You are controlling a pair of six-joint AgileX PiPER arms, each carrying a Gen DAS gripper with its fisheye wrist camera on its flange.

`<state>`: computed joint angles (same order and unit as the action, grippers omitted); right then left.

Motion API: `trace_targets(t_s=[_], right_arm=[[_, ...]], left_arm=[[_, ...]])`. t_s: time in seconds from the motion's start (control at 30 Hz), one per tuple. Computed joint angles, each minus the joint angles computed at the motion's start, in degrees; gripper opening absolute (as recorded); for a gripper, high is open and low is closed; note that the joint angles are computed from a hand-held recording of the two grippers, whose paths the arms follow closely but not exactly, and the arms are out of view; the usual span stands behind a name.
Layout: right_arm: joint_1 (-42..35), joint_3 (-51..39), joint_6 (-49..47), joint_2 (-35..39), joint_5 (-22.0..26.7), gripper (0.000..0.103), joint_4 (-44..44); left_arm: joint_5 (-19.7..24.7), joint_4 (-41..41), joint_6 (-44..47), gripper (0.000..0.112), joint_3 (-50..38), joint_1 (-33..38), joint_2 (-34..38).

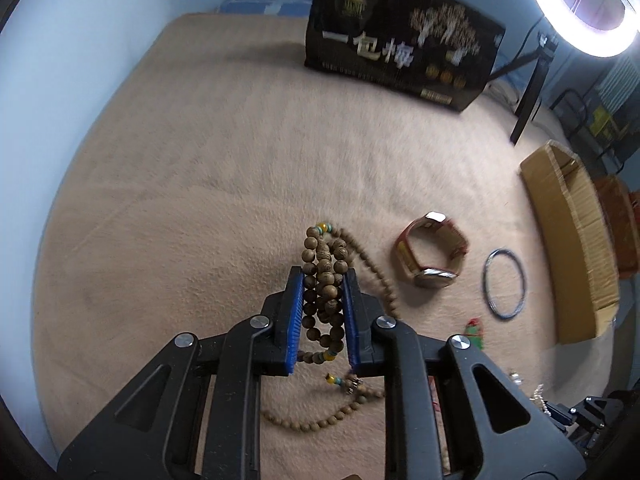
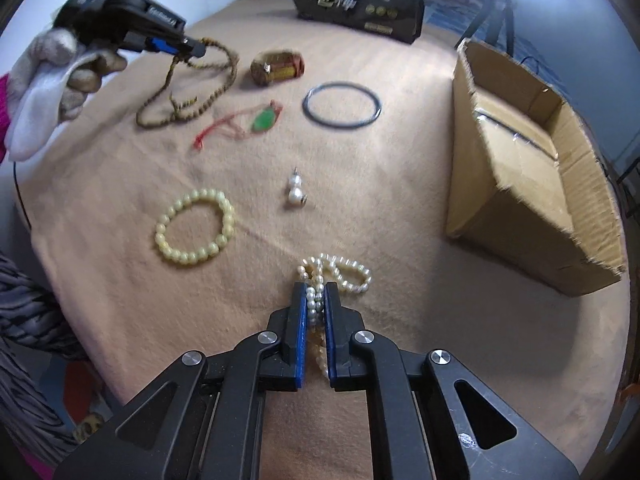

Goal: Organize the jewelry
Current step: 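Carry the mala and pearl necklace into the cardboard box and open both tools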

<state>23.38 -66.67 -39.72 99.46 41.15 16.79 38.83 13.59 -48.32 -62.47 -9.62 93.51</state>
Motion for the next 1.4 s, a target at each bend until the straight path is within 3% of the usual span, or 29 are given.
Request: trace_targets(t_s=[0.37, 0.67, 1.03, 1.4], right_arm=[[-4.52, -7.14, -2.52, -3.79, 4.92, 0.007, 9.89], [-8.53, -12.45, -2.34, -4.69, 7.77, 0.007, 12.06], [-12.84, -20.66, -1.58, -1.74, 10.23, 0.007, 11.68], [-16.18, -29.23, 0.59, 3.32, 12.69, 0.007, 9.14]], left_arm=[[3.63, 8.49, -10.63, 0.017, -0.72, -6.24, -11.89], [7.13, 11.00, -13.18, 0.017, -6.58, -11.36, -14.52], [12.66, 13.55, -10.50, 0.017, -22.28, -17.83, -8.70], [15.40, 9.34, -2.47, 0.017, -42.83, -19.92, 4.21]])
